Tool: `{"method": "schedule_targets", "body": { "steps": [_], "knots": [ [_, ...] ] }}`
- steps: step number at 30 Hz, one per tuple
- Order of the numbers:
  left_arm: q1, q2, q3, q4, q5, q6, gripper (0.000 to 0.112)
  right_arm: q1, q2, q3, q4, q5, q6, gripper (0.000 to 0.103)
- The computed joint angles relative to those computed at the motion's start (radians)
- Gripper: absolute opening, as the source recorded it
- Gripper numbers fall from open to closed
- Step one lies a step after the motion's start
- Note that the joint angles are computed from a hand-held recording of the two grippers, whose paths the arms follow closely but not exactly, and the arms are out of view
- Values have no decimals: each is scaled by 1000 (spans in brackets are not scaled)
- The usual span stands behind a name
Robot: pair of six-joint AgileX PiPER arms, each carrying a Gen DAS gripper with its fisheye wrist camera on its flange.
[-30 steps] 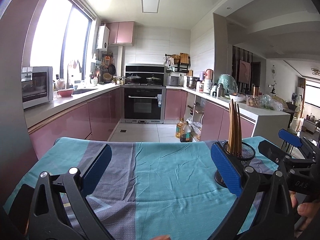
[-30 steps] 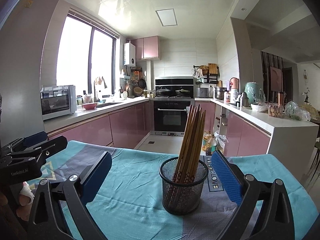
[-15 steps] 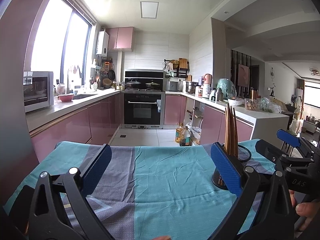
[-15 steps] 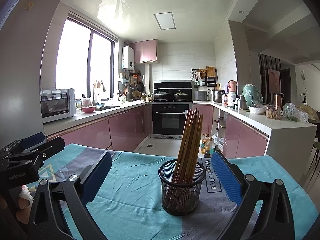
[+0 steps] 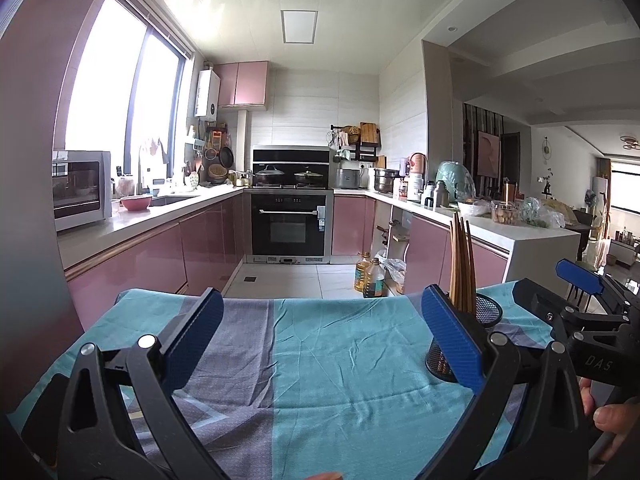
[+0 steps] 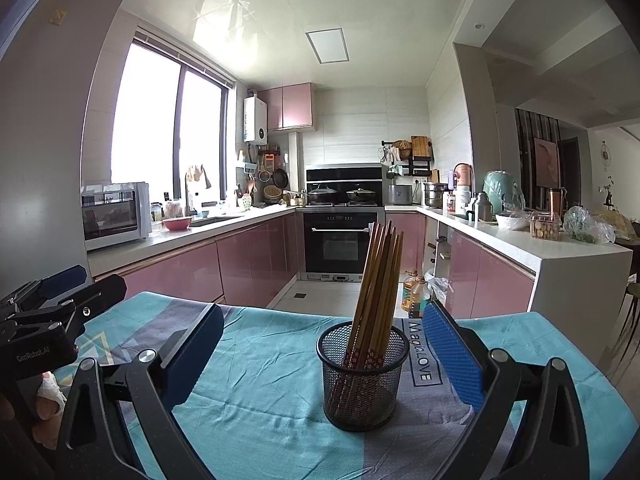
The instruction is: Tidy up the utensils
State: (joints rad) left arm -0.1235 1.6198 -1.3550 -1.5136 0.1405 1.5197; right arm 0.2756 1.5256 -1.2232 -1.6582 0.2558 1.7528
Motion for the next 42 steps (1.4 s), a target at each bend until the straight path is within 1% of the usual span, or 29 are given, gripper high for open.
{"method": "schedule_targets", "body": {
  "steps": [2,5,14,32,33,42],
  "knots": [
    [-2,-1,1,3,-2,-1,97,0,2,-2,2,0,-1,97],
    [-3,-5,7,-46,-7,48,97,0,2,-2,-2,1,3,97],
    [-6,-16,21,-107,-14,114,97,4,-6,0,23,-1,-19,97],
    [-8,-25,29,-113,-18,118,97,7,-6,1,-1,1,5,97],
    [-7,-23,23,-78,-17,83,97,7,-6,1,2,1,2,97],
    [-7,-25,25,-81,-18,86,97,13,-5,-1,-2,8,9,97]
  ]
}}
